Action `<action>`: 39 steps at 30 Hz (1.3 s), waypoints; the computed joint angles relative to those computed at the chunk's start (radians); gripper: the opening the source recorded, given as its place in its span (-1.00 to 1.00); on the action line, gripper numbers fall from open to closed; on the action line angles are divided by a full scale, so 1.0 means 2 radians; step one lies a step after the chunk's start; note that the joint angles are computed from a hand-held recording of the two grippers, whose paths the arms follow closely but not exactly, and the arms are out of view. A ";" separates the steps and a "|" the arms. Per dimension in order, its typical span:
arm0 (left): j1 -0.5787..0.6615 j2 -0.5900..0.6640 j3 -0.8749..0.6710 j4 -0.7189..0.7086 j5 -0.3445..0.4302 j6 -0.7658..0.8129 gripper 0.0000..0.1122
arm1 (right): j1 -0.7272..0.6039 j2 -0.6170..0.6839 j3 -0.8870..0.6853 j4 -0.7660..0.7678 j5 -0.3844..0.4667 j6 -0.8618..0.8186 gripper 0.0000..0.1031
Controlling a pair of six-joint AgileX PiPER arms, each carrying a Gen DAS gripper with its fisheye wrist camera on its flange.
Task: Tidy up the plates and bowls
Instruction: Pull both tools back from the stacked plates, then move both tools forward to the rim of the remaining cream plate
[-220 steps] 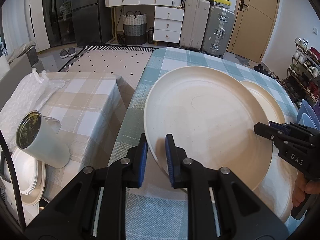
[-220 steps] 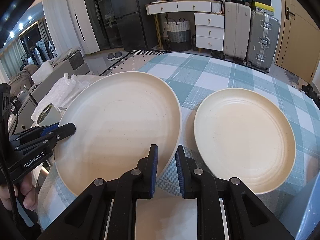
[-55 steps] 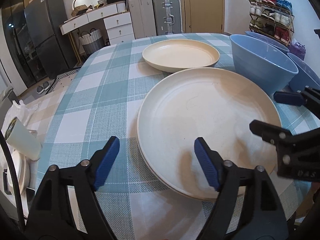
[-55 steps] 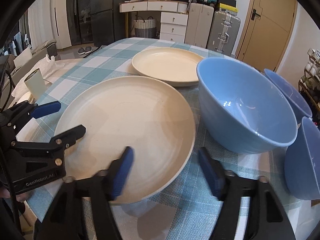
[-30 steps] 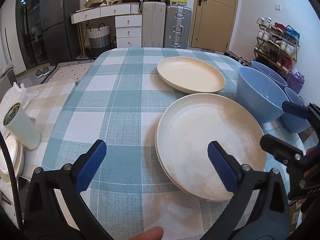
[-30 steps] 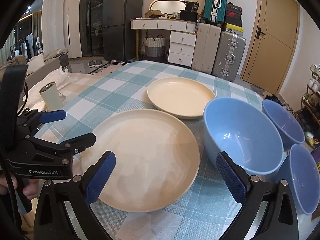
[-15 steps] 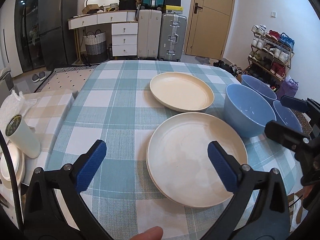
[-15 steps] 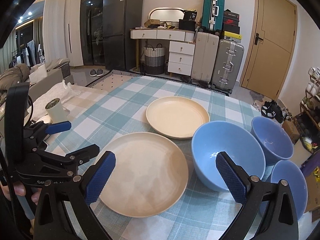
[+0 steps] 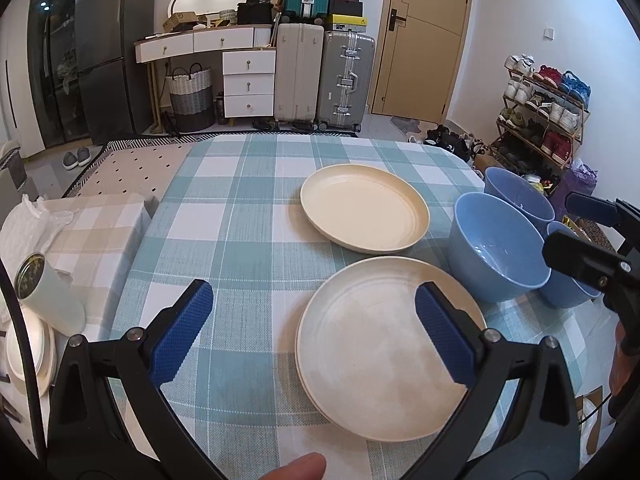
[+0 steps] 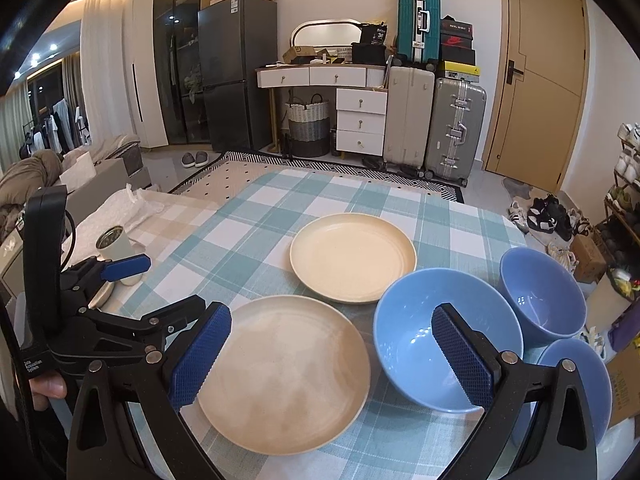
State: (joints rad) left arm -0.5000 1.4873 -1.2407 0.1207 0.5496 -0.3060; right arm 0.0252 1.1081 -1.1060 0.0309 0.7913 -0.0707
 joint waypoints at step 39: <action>0.073 0.264 -0.365 -0.076 0.150 0.091 0.79 | -0.090 0.282 -0.283 0.058 0.083 -0.054 0.98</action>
State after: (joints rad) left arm -0.3543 2.0156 -1.9698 -0.0315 0.8489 -0.1240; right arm -0.1548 1.6717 -1.6714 0.1463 0.9578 -0.1794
